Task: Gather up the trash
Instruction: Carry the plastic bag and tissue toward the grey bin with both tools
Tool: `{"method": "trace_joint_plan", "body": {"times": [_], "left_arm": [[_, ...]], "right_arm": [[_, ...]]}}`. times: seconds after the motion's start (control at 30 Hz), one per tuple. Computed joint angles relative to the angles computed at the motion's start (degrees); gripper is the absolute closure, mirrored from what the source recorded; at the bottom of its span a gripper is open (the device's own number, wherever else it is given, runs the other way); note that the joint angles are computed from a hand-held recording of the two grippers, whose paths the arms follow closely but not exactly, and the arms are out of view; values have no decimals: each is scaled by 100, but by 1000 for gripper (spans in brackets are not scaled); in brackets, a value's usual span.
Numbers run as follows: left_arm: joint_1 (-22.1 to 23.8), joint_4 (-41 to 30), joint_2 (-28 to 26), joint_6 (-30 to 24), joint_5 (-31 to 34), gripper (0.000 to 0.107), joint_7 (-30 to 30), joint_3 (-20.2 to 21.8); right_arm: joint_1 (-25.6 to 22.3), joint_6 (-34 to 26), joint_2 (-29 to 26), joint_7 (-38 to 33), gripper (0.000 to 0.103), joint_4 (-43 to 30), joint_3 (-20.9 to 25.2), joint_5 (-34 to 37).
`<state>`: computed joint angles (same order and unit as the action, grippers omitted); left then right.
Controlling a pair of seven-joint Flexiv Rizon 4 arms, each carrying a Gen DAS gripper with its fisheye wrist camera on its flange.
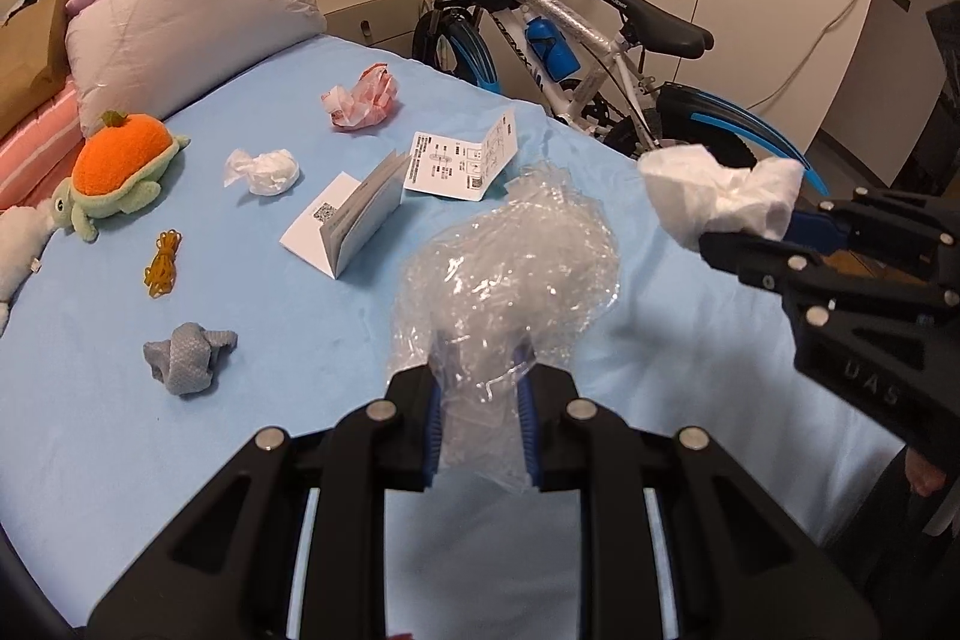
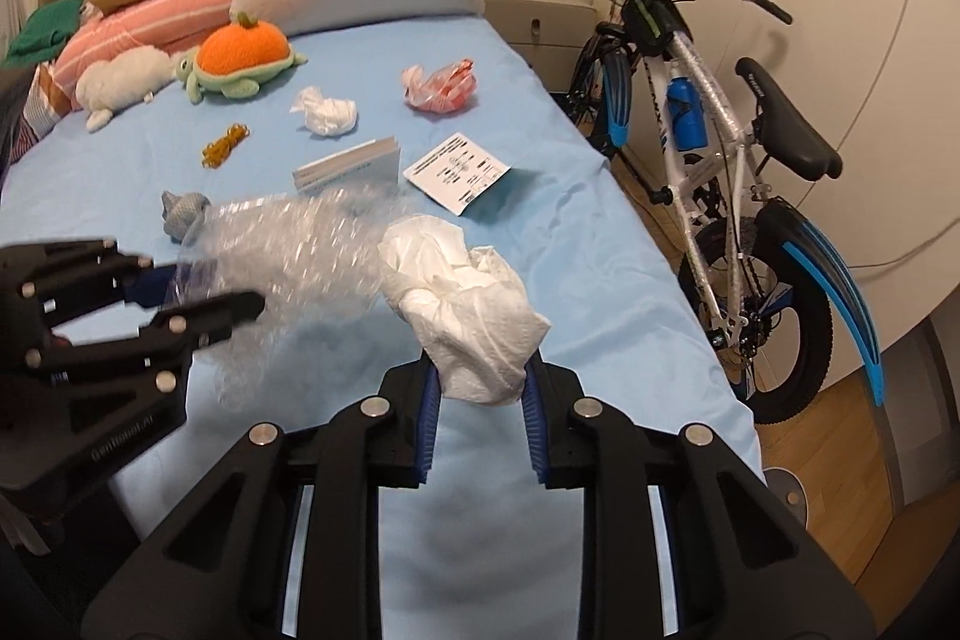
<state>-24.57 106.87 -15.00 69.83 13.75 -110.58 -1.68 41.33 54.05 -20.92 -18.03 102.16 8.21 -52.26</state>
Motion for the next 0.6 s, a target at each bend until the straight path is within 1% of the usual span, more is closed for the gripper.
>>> {"method": "trace_joint_plan", "body": {"times": [0.03, 0.13, 0.3, 0.43, 0.6], "left_arm": [[-68, -9, 46, -48, 98, 85, -73, 32], [-103, 12, 167, -91, 130, 85, -122, -21], [-167, -123, 247, -158, 179, 85, -120, -163], [-285, -398, 109, -187, 84, 85, 22, -342], [-575, -974, -305, -298, -26, 86, 312, -491]], "right_arm": [[11, -9, 85, 107, 80, 76, -15, -60], [-38, -24, 373, 436, 80, 346, 28, -172], [-243, -320, 1014, 1047, 80, 936, 228, -380], [-558, -584, 1607, 1517, 81, 1489, 468, -443], [-1069, -913, 2521, 2082, 81, 2278, 785, -351]]}}
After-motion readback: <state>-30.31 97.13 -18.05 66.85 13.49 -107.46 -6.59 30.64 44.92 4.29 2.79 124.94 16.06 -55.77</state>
